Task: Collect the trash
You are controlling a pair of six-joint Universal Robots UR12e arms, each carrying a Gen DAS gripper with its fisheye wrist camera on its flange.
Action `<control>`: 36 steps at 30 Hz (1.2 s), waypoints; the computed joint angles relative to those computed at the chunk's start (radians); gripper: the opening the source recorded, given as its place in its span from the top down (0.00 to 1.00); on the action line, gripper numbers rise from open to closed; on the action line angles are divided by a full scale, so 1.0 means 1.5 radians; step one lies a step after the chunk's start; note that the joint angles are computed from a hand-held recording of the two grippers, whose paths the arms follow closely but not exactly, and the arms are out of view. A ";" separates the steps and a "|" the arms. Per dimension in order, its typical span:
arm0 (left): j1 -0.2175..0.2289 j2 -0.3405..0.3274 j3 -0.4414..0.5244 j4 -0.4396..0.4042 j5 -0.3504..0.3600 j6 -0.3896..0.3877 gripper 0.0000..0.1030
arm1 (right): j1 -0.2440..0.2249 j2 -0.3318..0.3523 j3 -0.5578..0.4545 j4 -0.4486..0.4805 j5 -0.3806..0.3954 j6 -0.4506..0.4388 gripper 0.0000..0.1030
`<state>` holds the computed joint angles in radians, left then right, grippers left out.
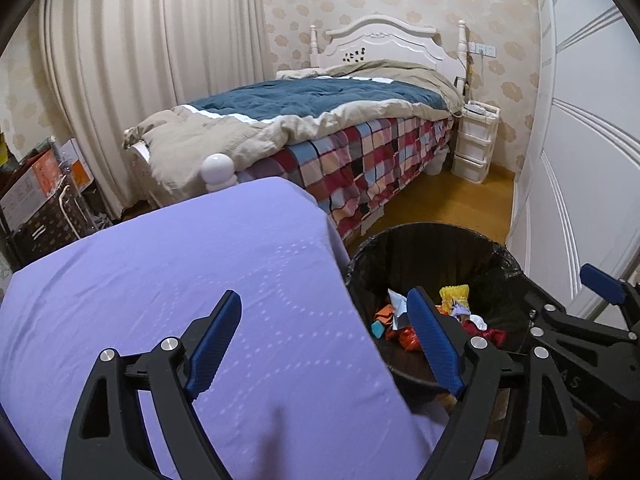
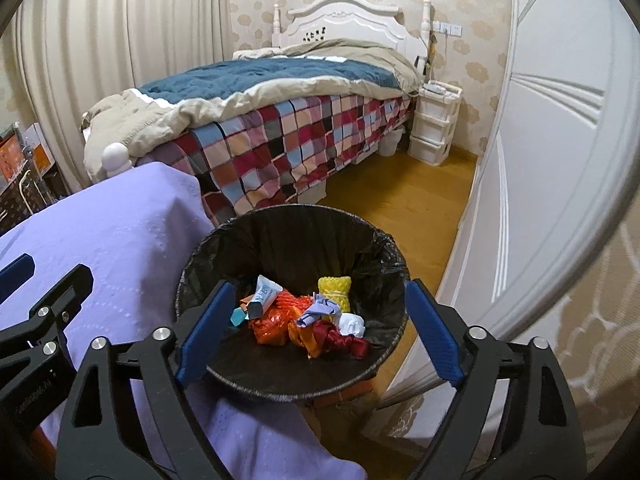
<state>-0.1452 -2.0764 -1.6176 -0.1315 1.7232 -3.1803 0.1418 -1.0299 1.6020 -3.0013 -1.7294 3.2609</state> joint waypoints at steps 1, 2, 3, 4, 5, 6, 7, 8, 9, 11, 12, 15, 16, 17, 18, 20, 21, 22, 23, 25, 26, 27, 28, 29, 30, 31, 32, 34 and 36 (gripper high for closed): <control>0.000 0.004 -0.006 0.004 0.001 -0.001 0.20 | 0.001 -0.005 0.007 -0.006 -0.001 -0.002 0.16; 0.001 0.009 -0.011 0.007 0.002 -0.003 0.20 | 0.002 -0.009 0.012 -0.011 -0.001 -0.002 0.16; 0.001 0.012 -0.016 0.009 0.004 -0.004 0.19 | 0.003 -0.014 0.017 -0.016 0.000 -0.003 0.16; 0.001 0.016 -0.020 0.012 0.007 -0.006 0.19 | 0.004 -0.019 0.024 -0.023 0.001 -0.006 0.16; 0.002 0.022 -0.029 0.018 0.009 -0.007 0.18 | 0.006 -0.024 0.029 -0.029 0.001 -0.010 0.16; 0.002 0.026 -0.034 0.023 0.009 -0.008 0.18 | 0.007 -0.027 0.033 -0.034 -0.001 -0.013 0.16; 0.003 0.029 -0.038 0.027 0.008 -0.008 0.18 | 0.009 -0.031 0.038 -0.041 -0.001 -0.019 0.16; 0.004 0.034 -0.045 0.032 0.007 -0.010 0.18 | 0.010 -0.035 0.043 -0.047 0.000 -0.022 0.16; 0.004 0.038 -0.049 0.035 0.008 -0.011 0.18 | 0.012 -0.040 0.049 -0.054 0.003 -0.025 0.15; 0.004 0.045 -0.060 0.045 0.015 -0.014 0.18 | 0.014 -0.046 0.057 -0.063 0.006 -0.030 0.15; 0.005 0.049 -0.065 0.048 0.015 -0.015 0.18 | 0.015 -0.050 0.061 -0.067 0.007 -0.032 0.15; 0.006 0.058 -0.079 0.059 0.023 -0.023 0.18 | 0.017 -0.059 0.073 -0.077 0.011 -0.038 0.15; 0.007 0.060 -0.083 0.063 0.025 -0.025 0.18 | 0.018 -0.062 0.077 -0.080 0.010 -0.040 0.15; 0.007 0.064 -0.088 0.066 0.027 -0.029 0.18 | 0.019 -0.065 0.080 -0.082 0.010 -0.042 0.15; 0.008 0.066 -0.091 0.068 0.028 -0.032 0.18 | 0.019 -0.068 0.083 -0.085 0.010 -0.043 0.15; 0.008 0.071 -0.098 0.071 0.029 -0.037 0.18 | 0.019 -0.073 0.089 -0.090 0.012 -0.042 0.15; 0.008 0.072 -0.101 0.074 0.030 -0.039 0.18 | 0.019 -0.076 0.092 -0.092 0.014 -0.042 0.15; 0.008 0.074 -0.104 0.078 0.031 -0.039 0.18 | 0.019 -0.077 0.094 -0.094 0.014 -0.042 0.14; 0.008 0.076 -0.107 0.083 0.034 -0.039 0.18 | 0.020 -0.079 0.097 -0.096 0.014 -0.043 0.14; 0.008 0.078 -0.109 0.088 0.035 -0.039 0.18 | 0.021 -0.081 0.100 -0.101 0.014 -0.046 0.14; 0.008 0.078 -0.109 0.089 0.035 -0.040 0.18 | 0.022 -0.083 0.101 -0.103 0.014 -0.046 0.14; 0.008 0.079 -0.111 0.091 0.035 -0.040 0.18 | 0.022 -0.084 0.102 -0.103 0.015 -0.046 0.14; 0.008 0.079 -0.111 0.093 0.035 -0.040 0.18 | 0.023 -0.084 0.103 -0.106 0.015 -0.047 0.14; 0.009 0.080 -0.112 0.095 0.035 -0.039 0.18 | 0.023 -0.085 0.104 -0.108 0.015 -0.049 0.14; 0.009 0.080 -0.112 0.096 0.036 -0.039 0.18 | 0.023 -0.085 0.104 -0.109 0.015 -0.049 0.14; 0.009 0.081 -0.113 0.097 0.036 -0.039 0.18 | 0.023 -0.085 0.104 -0.109 0.015 -0.049 0.14; 0.009 0.081 -0.113 0.098 0.036 -0.039 0.18 | 0.023 -0.085 0.103 -0.109 0.015 -0.049 0.14; 0.009 0.081 -0.113 0.098 0.037 -0.039 0.18 | 0.023 -0.085 0.103 -0.109 0.015 -0.049 0.14; 0.009 0.081 -0.113 0.098 0.036 -0.039 0.18 | 0.024 -0.085 0.103 -0.108 0.015 -0.050 0.14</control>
<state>-0.1317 -1.9548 -1.7877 0.0159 1.7771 -3.2389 0.1772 -1.1576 1.7563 -3.1629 -1.7073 3.1861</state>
